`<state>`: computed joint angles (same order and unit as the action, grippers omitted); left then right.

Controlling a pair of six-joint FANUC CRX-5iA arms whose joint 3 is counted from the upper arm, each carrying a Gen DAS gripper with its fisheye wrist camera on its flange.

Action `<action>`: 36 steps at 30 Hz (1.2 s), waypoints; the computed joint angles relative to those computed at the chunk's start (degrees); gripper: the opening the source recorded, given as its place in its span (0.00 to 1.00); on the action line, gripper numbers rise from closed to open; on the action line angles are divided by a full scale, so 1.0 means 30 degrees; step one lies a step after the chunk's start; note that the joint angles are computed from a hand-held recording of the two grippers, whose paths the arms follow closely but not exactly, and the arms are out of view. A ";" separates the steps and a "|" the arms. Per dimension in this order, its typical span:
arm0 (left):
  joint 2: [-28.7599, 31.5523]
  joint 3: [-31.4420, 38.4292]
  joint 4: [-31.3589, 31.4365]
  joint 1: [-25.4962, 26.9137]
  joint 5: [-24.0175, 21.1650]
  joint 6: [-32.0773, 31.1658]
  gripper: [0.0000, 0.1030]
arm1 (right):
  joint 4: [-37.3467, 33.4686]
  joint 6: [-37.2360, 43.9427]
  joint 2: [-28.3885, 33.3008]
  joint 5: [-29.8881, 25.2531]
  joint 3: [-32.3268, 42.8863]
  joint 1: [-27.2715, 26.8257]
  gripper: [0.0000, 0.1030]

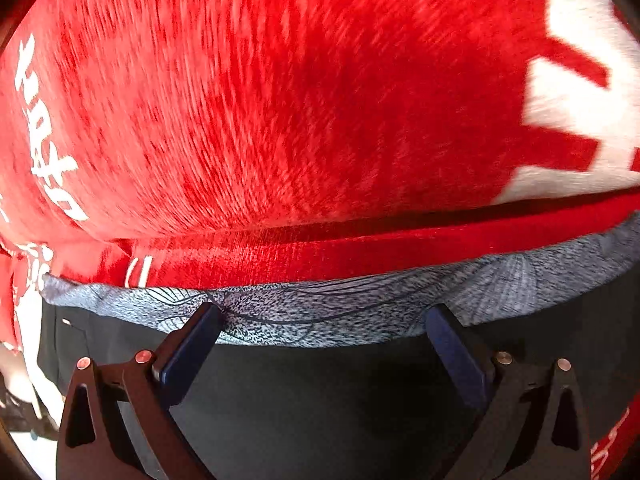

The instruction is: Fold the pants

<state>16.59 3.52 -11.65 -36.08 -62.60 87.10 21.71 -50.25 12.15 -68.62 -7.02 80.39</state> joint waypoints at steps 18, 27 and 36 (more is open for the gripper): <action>-0.2112 -0.0559 -0.0875 0.4144 -0.0716 -0.1699 1.00 | -0.1398 -0.0384 0.2590 -0.0663 0.4089 0.0757 0.64; -0.3779 -0.2345 -0.1467 0.8427 -0.0534 -0.4869 1.00 | 0.4088 -0.2618 0.6569 0.8026 0.6977 -0.0040 0.64; -0.3223 -0.3503 0.0393 1.0383 0.0539 -0.8120 1.00 | 1.3353 -1.2014 1.3070 1.5296 1.1193 -0.2765 0.58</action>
<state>6.92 -6.99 -10.47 -4.93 -60.99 62.74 61.77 -86.29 51.36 -22.73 26.56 72.10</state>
